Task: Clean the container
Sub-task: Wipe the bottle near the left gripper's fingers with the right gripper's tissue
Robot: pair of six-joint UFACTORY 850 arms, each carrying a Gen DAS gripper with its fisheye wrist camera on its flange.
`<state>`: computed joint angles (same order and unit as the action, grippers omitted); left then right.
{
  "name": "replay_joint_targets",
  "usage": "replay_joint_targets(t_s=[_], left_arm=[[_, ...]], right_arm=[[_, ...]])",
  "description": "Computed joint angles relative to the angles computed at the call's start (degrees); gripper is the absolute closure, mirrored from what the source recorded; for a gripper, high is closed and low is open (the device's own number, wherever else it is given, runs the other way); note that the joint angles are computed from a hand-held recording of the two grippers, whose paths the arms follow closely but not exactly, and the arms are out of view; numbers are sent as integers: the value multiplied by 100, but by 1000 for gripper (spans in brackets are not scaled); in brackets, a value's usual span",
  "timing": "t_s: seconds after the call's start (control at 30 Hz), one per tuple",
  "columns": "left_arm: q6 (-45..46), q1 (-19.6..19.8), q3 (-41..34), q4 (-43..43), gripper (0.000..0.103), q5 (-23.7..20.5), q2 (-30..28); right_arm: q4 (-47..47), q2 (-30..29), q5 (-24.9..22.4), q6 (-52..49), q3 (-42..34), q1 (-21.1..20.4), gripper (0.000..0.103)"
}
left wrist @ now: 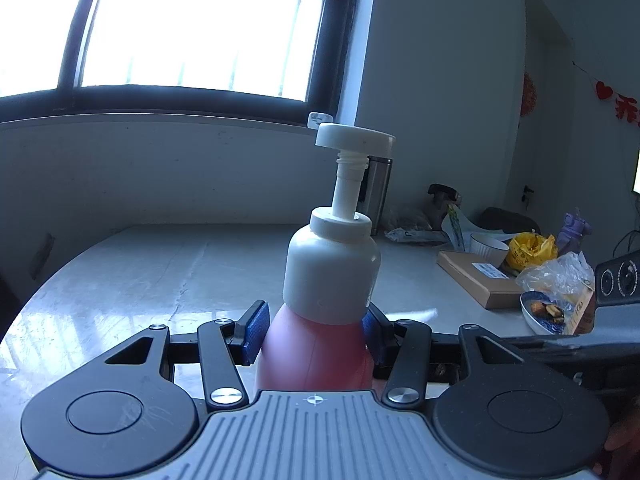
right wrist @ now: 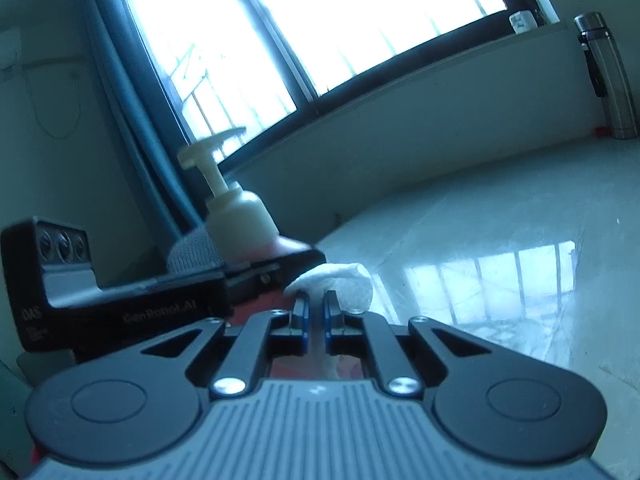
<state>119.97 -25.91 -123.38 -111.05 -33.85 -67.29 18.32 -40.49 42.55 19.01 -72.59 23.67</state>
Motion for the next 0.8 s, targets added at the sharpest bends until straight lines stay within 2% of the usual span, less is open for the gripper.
replay_joint_targets(t_s=[0.4,0.57,0.7,0.8], left_arm=[[11,52,46,16,51,-54,22],[-25,59,34,53,51,-56,21],[-21,60,37,64,51,-63,22],[-18,64,45,52,51,-59,25]], right_arm=[[9,-210,-1304,117,-347,-126,95],[162,-346,-1798,-153,-553,-139,95],[249,-320,-1686,-200,-505,-120,95],[85,-190,-1091,84,-258,-125,95]])
